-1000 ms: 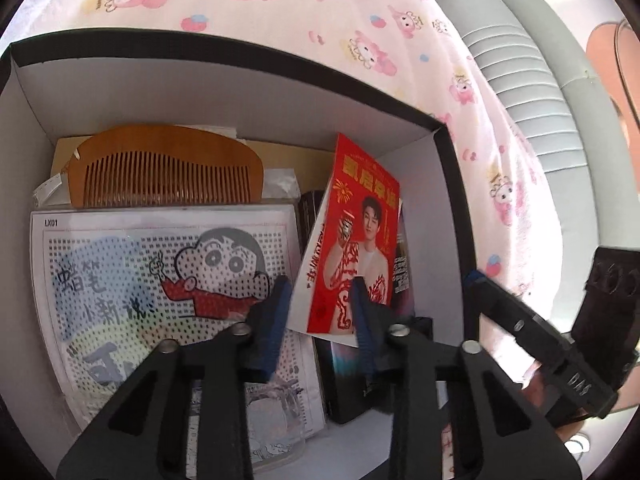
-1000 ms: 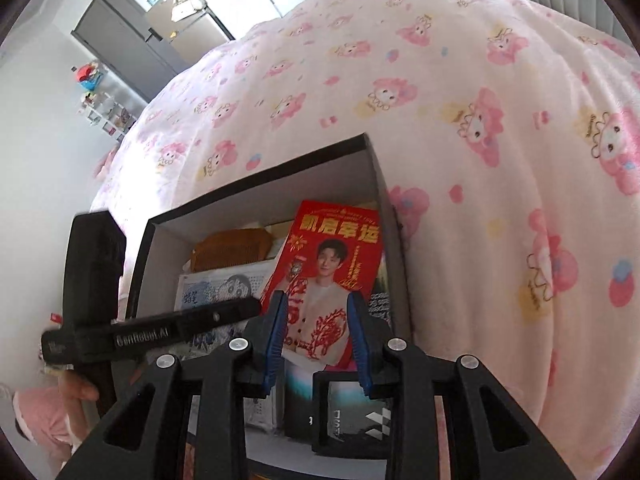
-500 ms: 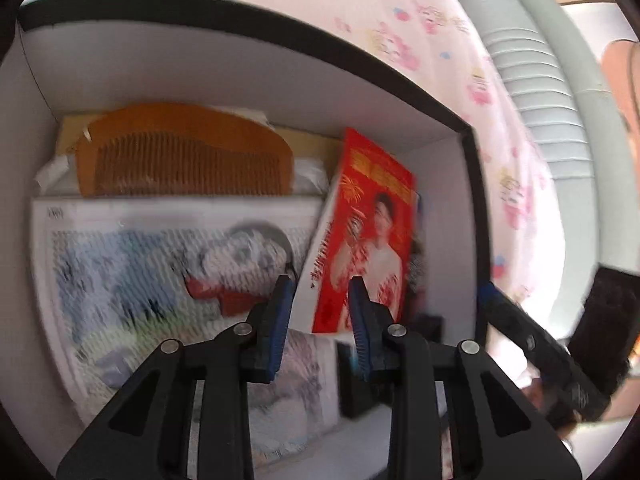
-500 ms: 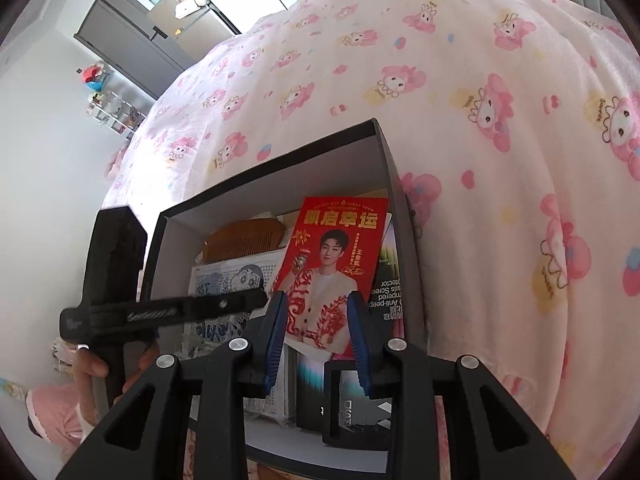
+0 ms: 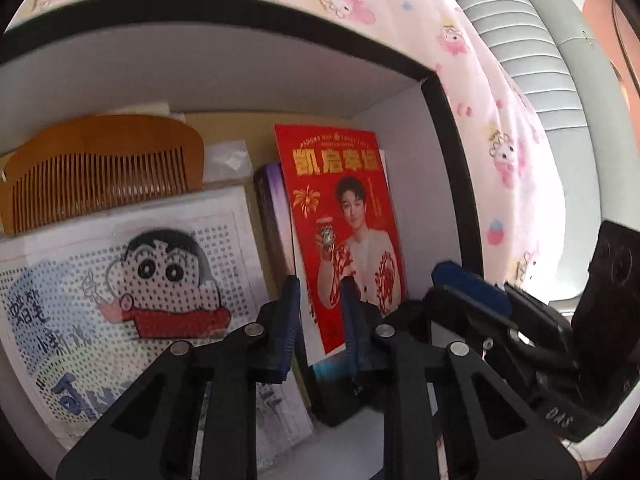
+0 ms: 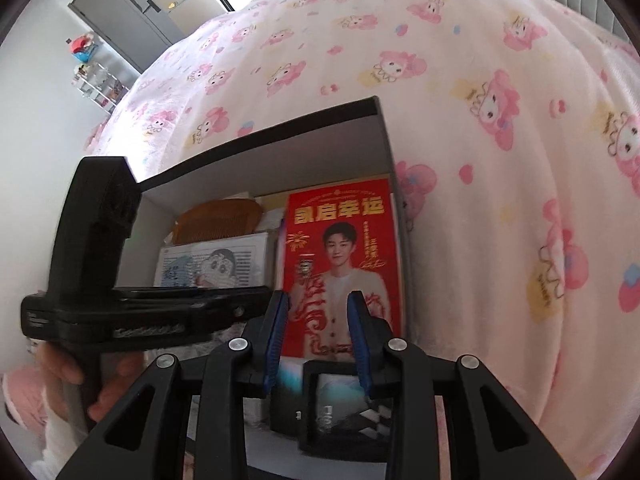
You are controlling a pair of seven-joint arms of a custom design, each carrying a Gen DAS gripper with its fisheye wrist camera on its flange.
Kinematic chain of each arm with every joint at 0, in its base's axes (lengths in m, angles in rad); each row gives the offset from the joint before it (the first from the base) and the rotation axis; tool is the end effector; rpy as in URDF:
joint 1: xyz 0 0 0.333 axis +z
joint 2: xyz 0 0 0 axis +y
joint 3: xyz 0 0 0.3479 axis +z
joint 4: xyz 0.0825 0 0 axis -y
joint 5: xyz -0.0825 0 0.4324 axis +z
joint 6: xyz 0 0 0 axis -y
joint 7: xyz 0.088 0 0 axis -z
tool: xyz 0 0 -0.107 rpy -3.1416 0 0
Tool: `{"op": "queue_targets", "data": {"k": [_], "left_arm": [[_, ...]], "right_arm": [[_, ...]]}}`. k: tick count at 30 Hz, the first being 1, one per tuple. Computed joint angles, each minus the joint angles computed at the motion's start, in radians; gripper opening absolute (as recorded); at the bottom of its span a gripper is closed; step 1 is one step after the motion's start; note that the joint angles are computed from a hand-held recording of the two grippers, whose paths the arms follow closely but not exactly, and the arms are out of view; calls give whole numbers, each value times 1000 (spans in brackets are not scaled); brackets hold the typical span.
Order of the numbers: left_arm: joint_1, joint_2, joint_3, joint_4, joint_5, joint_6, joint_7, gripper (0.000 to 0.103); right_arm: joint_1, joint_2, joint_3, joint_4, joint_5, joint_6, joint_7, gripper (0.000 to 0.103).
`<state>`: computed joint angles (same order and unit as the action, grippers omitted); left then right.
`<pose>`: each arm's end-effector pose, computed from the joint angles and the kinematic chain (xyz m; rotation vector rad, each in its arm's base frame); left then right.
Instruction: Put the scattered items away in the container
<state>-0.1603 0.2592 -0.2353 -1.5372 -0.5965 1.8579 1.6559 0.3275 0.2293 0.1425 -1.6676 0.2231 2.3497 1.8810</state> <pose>0.6408 -0.2951 0.5506 1.5298 -2.1098 0.5762 0.6456 0.3211 0.5369 -1.8921 1.8396 0.0423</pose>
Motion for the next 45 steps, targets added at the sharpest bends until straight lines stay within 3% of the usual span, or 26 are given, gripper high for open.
{"op": "queue_targets", "data": {"k": [4,8,10,13,15,17,22,24,26,33,35,39,45], "left_arm": [[5,15,-15,16,-57,-30,22,18],[-14,-79,6,-91,18,68,-2,18],[-11,-101,11,-107,29,53,4,20],[-18,-100,9,-95,53,12,20,36],[-20,-86,6,-81,37,-19,26,36],[-21,-79,3,-75,17,-32,26,43],[-19,-96,6,-85,-2,-17,30,40],[-31,-133,11,-110,66,35,26,40],[-59,-165,10,-123,227,88,15,40],[-160,-140,-33,-58,556,-58,166,43],[-173,-125,-36,-42,544,-97,189,50],[-196,-109,-33,-25,576,-72,169,53],[-202,-86,-17,-7,584,-7,69,50]], "right_arm": [[11,-19,-9,-18,-51,23,29,27],[8,-29,-7,-25,-45,15,30,27],[9,-41,-7,-39,-48,34,32,27],[12,-63,-15,-62,-70,76,54,27],[11,-66,-16,-65,-75,82,63,27],[8,-67,-15,-67,-66,72,59,27],[2,-65,-9,-65,-24,56,35,27],[5,-73,-12,-72,-38,65,46,27],[5,-86,-14,-87,-41,79,48,27],[6,-89,-17,-82,-56,52,35,27],[8,-95,-18,-83,-70,45,33,26],[28,-133,-42,-119,-247,77,164,43],[27,-123,-45,-101,-365,31,228,44]]}}
